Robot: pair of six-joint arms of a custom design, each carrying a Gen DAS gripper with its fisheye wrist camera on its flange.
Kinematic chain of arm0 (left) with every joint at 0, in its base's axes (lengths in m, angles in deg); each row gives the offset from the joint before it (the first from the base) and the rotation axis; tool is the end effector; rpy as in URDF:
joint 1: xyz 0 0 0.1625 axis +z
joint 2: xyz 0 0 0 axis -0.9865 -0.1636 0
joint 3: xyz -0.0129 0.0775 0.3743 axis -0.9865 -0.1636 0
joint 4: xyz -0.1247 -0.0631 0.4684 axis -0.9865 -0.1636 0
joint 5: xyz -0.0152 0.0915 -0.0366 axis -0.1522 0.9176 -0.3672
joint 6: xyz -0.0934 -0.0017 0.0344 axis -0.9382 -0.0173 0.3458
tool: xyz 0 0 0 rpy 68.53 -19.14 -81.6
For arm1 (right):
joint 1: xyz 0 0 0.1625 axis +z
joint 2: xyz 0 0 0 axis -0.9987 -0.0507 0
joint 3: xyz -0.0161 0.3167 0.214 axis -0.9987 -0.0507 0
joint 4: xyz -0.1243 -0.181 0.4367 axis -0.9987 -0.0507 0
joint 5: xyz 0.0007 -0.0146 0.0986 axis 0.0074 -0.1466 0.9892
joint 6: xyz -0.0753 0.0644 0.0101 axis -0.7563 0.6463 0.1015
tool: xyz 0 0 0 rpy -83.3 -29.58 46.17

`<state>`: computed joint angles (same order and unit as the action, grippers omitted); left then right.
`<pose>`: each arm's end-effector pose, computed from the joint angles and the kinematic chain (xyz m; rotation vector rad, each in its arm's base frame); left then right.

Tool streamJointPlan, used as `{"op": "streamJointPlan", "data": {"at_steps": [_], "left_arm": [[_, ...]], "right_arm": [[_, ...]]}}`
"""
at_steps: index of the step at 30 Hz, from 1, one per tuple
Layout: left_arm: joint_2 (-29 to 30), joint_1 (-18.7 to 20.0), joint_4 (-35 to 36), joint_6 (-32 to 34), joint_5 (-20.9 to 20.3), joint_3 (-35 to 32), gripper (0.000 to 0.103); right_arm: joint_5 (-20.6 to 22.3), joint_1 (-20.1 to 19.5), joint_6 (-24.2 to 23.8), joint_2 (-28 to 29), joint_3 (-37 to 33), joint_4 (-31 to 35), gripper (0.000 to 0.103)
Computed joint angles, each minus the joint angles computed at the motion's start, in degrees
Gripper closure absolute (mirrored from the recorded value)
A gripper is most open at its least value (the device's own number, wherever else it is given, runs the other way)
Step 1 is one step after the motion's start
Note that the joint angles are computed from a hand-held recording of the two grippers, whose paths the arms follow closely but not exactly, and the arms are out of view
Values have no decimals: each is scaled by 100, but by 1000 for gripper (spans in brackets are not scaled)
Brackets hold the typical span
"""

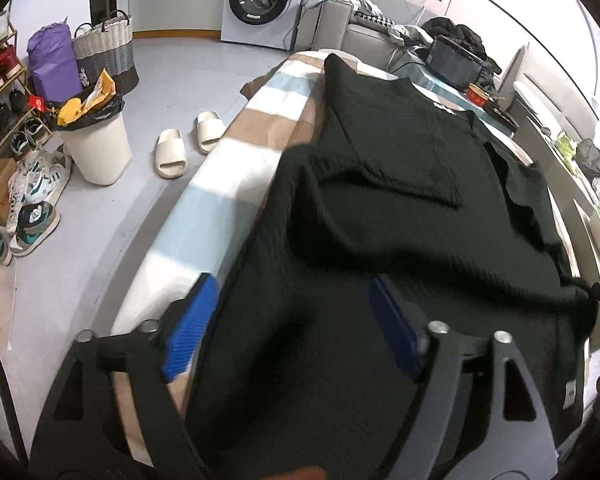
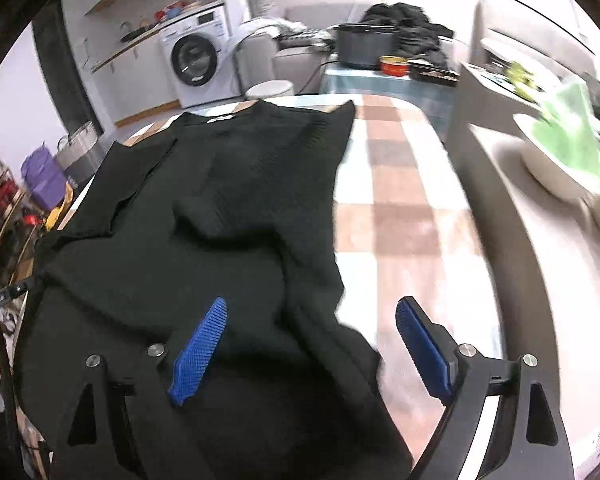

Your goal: Fold small clothes

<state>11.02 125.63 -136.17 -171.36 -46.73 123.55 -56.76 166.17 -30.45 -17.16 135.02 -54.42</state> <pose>-0.2594 -0.5764 0.1426 -0.4879 2.0973 -1.0698 -0.0471 -0.8518 0.3876 0.8885 -2.4519 0.5646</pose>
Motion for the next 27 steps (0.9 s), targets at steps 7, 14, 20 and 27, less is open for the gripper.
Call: {"op": "streamJointPlan", "data": {"at_steps": [7,14,20,27], "left_arm": [[-325,-628,742,-830,89,510,1],[-616,-1096,1781,-1766,-41,712,1],[-553,-966,1602,-1801,-222,747,1],[-361,-895,1805,-1702,-259,562,2]], "right_arm": [[578,-433,-145,-954,882,298,15],[588,-593,-242,-1223,901,799,15],[471,-699,-608,-1219,1109,395,34],[37,-673,-706,-1006,1110,28,75]]}}
